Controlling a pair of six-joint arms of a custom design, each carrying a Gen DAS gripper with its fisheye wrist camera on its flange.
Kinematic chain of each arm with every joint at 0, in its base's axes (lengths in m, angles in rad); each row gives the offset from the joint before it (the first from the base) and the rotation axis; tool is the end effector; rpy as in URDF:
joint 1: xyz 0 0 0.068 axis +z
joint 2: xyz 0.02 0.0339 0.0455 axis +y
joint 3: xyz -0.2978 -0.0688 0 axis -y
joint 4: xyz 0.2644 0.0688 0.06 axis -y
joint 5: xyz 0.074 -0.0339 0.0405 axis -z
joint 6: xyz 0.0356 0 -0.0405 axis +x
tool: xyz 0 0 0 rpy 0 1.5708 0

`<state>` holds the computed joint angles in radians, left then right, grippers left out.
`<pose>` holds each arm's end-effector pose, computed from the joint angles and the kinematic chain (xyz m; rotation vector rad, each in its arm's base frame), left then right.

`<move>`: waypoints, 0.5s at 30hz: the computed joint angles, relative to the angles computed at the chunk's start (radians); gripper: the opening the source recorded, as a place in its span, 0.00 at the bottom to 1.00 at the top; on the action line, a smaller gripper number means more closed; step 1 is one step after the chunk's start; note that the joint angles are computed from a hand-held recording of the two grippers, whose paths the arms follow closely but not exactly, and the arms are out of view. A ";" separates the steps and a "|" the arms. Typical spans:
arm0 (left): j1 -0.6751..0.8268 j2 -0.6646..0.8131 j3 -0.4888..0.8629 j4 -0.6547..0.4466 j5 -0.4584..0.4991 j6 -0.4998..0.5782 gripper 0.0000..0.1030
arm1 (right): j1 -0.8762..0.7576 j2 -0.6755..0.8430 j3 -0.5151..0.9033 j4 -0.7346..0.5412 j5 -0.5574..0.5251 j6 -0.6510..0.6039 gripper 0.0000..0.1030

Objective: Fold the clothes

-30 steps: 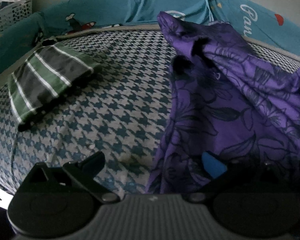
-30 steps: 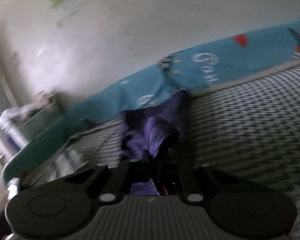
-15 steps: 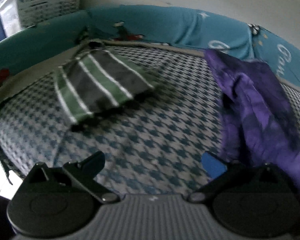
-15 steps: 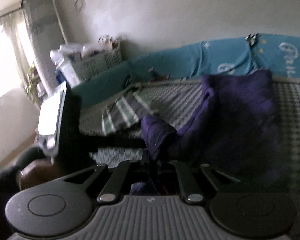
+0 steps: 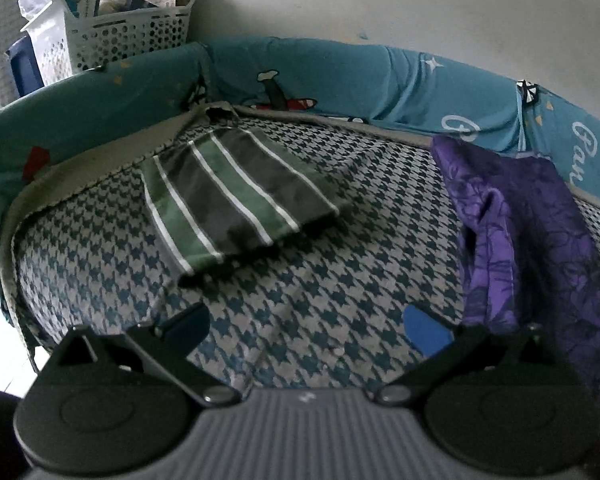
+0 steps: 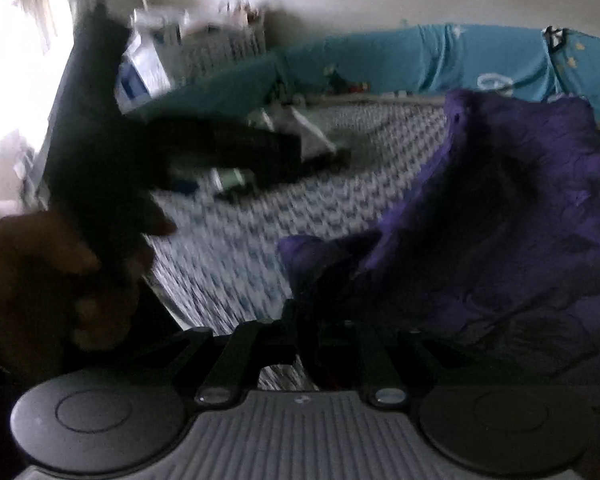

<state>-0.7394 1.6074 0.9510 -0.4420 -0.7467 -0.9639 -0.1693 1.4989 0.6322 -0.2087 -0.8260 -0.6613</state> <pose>0.2546 -0.1995 0.2081 -0.4688 2.2407 0.1754 0.2628 -0.0184 0.1615 -0.8025 2.1559 0.6835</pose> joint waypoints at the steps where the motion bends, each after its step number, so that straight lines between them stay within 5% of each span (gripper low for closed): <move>1: -0.003 0.002 0.001 0.004 -0.001 0.006 1.00 | -0.001 0.008 -0.002 -0.003 0.003 -0.010 0.17; 3: -0.009 0.000 -0.005 0.025 -0.002 0.019 1.00 | -0.013 0.025 0.014 -0.051 -0.001 -0.055 0.25; 7: -0.029 0.001 -0.009 0.068 0.000 0.045 1.00 | -0.072 0.030 0.064 -0.186 -0.039 -0.142 0.26; 15: -0.079 0.036 -0.005 0.154 0.027 0.157 1.00 | -0.300 -0.002 0.116 -0.260 -0.076 -0.155 0.29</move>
<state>-0.8188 1.6433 0.9457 -0.2885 -0.7196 -0.8064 -0.4690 1.4968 0.7483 -0.4687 -0.9018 -0.8160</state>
